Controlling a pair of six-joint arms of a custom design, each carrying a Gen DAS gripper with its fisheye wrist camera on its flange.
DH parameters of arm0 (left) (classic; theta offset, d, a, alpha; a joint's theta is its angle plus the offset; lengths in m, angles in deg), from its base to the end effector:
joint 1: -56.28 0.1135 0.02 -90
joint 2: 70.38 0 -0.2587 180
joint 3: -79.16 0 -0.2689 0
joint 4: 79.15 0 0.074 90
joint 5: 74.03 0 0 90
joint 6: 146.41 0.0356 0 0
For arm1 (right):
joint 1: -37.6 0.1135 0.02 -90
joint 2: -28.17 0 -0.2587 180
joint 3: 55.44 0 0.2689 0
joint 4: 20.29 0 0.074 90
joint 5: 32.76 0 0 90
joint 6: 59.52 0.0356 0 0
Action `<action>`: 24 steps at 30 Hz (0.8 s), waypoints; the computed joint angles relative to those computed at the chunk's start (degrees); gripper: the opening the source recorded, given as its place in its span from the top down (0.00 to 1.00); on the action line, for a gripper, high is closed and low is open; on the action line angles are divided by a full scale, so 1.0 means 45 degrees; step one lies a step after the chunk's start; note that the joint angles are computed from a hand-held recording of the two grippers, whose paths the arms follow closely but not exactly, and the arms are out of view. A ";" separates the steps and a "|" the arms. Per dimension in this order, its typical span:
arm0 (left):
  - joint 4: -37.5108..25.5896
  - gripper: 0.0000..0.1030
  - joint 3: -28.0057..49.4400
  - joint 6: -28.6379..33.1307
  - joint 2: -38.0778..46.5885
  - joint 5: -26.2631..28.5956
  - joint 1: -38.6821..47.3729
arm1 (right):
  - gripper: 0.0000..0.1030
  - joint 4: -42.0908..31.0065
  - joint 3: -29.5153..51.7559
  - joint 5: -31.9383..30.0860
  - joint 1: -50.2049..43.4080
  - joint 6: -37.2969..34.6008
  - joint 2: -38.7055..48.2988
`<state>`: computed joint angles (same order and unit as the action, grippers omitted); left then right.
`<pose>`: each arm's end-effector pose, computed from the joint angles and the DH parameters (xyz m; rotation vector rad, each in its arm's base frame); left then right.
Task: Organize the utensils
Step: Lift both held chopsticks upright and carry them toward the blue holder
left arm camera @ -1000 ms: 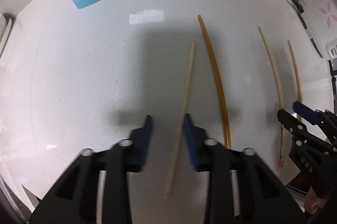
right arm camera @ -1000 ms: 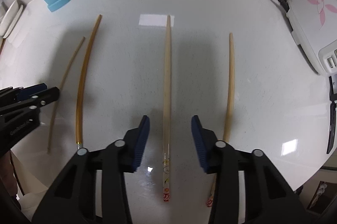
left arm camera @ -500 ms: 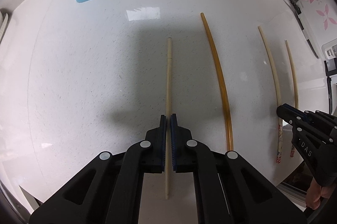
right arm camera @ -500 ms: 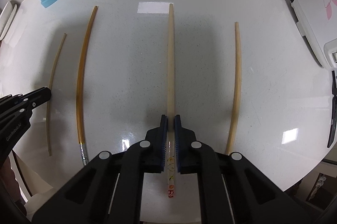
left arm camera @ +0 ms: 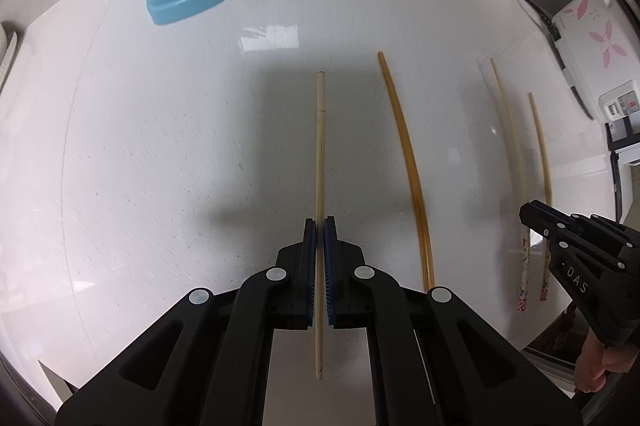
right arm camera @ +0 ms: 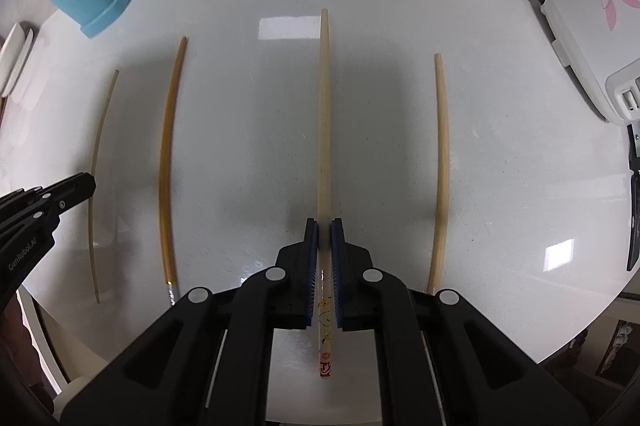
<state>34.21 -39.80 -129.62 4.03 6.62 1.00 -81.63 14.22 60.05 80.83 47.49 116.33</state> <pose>0.1363 -0.1866 0.1930 -0.4751 2.8778 -0.1260 0.2096 0.1946 0.1789 -0.6658 2.8871 0.0693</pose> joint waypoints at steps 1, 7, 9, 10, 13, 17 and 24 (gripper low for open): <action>-0.0010 0.97 -0.0042 0.0064 -0.0161 0.0059 0.0080 | 0.94 -0.0022 -0.0048 0.0040 0.0040 0.0056 -0.0131; -0.0182 0.97 -0.0064 0.0136 -0.0623 -0.0292 0.0102 | 0.94 -0.0122 0.0016 0.0087 0.0051 0.0221 -0.0725; -0.0338 0.97 -0.0012 0.0149 -0.0854 -0.0436 0.0112 | 0.94 -0.0183 0.0157 0.0139 0.0139 0.0309 -0.0799; -0.0412 0.97 -0.0112 0.0189 -0.1083 -0.0446 0.0154 | 0.94 -0.0168 0.0195 0.0146 0.0183 0.0364 -0.0864; -0.0814 0.97 -0.0288 0.0283 -0.1783 -0.0629 0.0219 | 0.94 -0.0114 0.0218 0.0166 0.0294 0.0467 -0.1103; -0.1194 0.97 -0.0154 0.0310 -0.2127 -0.0840 0.0332 | 0.94 0.0023 0.0503 0.0283 0.0682 0.0848 -0.1149; -0.2601 0.97 0.0172 0.0369 -0.3166 -0.1586 0.0397 | 0.94 0.0278 0.1255 0.0560 0.1269 0.1235 -0.1087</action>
<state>22.51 -39.02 -127.96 -10.22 -0.52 2.79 -80.38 19.86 62.58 86.54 53.05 111.44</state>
